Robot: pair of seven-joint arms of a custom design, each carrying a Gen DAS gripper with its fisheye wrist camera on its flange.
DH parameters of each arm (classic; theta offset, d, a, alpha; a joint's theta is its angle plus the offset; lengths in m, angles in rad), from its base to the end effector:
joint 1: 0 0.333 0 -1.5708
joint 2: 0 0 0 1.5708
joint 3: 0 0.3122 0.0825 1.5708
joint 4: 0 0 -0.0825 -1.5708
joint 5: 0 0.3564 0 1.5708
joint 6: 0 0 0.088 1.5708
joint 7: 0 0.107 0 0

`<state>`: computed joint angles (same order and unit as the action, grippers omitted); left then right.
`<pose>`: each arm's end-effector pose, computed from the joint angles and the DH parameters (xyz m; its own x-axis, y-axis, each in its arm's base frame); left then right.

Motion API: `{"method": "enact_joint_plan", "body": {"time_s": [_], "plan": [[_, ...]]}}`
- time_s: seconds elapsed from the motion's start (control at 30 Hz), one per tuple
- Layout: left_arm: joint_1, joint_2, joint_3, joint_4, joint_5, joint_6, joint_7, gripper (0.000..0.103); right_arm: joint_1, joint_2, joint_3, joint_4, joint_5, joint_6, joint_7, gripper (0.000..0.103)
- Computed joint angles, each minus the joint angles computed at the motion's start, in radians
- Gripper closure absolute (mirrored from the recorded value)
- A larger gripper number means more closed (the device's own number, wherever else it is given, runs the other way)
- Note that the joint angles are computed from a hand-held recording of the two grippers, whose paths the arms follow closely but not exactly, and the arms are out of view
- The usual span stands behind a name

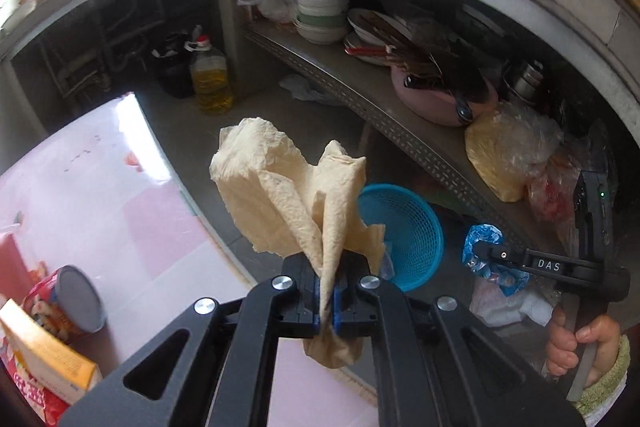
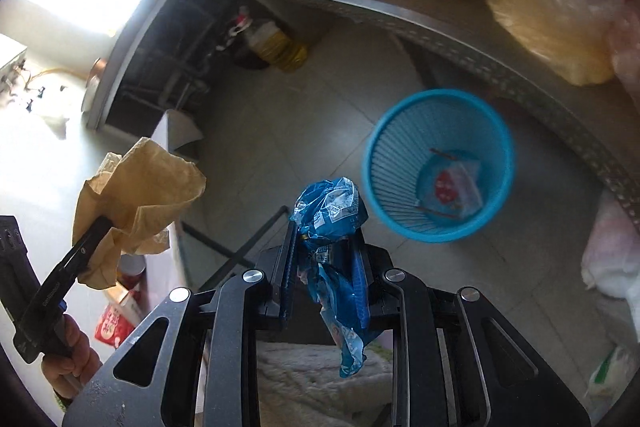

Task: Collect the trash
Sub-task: 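Carry the paper bag and wrapper with both tools to the wastebasket, then open both tools to drop the paper bag and wrapper into the basket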

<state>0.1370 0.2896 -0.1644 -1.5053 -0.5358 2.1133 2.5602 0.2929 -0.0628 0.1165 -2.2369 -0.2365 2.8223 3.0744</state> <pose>0.6514 -0.0271 0.5454 -0.7323 -0.6736 0.1003 -0.5941 0.5598 -0.5776 0.4876 0.2254 0.4819 -0.5921 -0.5743 -0.5653 -0.5492 0.8009 -0.2385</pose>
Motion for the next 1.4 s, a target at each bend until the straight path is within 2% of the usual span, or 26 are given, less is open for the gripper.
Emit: {"method": "enact_joint_plan", "body": {"time_s": [0.13,0.27,0.33,0.37,0.43,0.47,0.5,0.53,0.63,0.77,0.87,0.97,1.1,1.2,1.4], "plan": [[-0.096,0.123,-0.023,0.115,0.141,-0.096,-0.127,0.098,-0.014,0.017,-0.018,-0.059,0.046,0.036,0.011,0.08],[-0.196,0.229,-0.034,0.185,0.286,-0.092,-0.228,0.097,-0.019,0.094,-0.041,-0.045,0.148,0.067,-0.081,0.08],[-0.222,0.319,-0.048,0.291,0.306,-0.17,-0.284,0.097,-0.021,0.135,-0.057,-0.02,0.152,0.061,-0.096,0.08],[-0.232,0.361,-0.054,0.343,0.311,-0.199,-0.309,0.094,-0.024,0.159,-0.066,-0.006,0.156,0.064,-0.11,0.078],[-0.263,0.427,-0.055,0.408,0.334,-0.199,-0.36,0.073,-0.021,0.201,-0.092,0.015,0.137,0.068,-0.104,0.075],[-0.27,0.448,-0.056,0.428,0.343,-0.197,-0.375,0.051,-0.024,0.223,-0.098,0.026,0.144,0.072,-0.112,0.067],[-0.278,0.472,-0.055,0.451,0.35,-0.19,-0.399,0.044,-0.033,0.245,-0.094,0.034,0.171,0.082,-0.142,0.057],[-0.28,0.479,-0.054,0.454,0.355,-0.178,-0.418,0.044,-0.038,0.258,-0.091,0.04,0.193,0.081,-0.167,0.053],[-0.273,0.537,-0.062,0.557,0.35,-0.248,-0.479,0.041,-0.021,0.273,-0.113,0.039,0.2,0.08,-0.157,0.052],[-0.231,0.481,-0.084,0.481,0.317,-0.191,-0.438,0.037,0.035,0.251,-0.161,0.013,0.111,0.088,-0.069,0.048],[-0.208,0.455,-0.096,0.466,0.289,-0.194,-0.409,0.037,0.06,0.231,-0.181,0.001,0.029,0.076,0.003,0.048],[-0.167,0.389,-0.109,0.396,0.241,-0.19,-0.362,0.037,0.078,0.2,-0.186,-0.005,-0.08,0.036,0.098,0.048],[-0.107,0.279,-0.119,0.278,0.15,-0.16,-0.274,0.037,0.069,0.163,-0.149,0.008,-0.178,-0.043,0.16,0.046],[-0.05,0.174,-0.118,0.166,0.047,-0.122,-0.182,0.036,0.063,0.133,-0.105,0.033,-0.212,-0.123,0.146,0.043],[0.022,-0.026,-0.056,-0.022,-0.124,-0.067,-0.004,0.029,0.08,0.093,-0.034,0.123,-0.267,-0.26,0.07,0.029]]}}
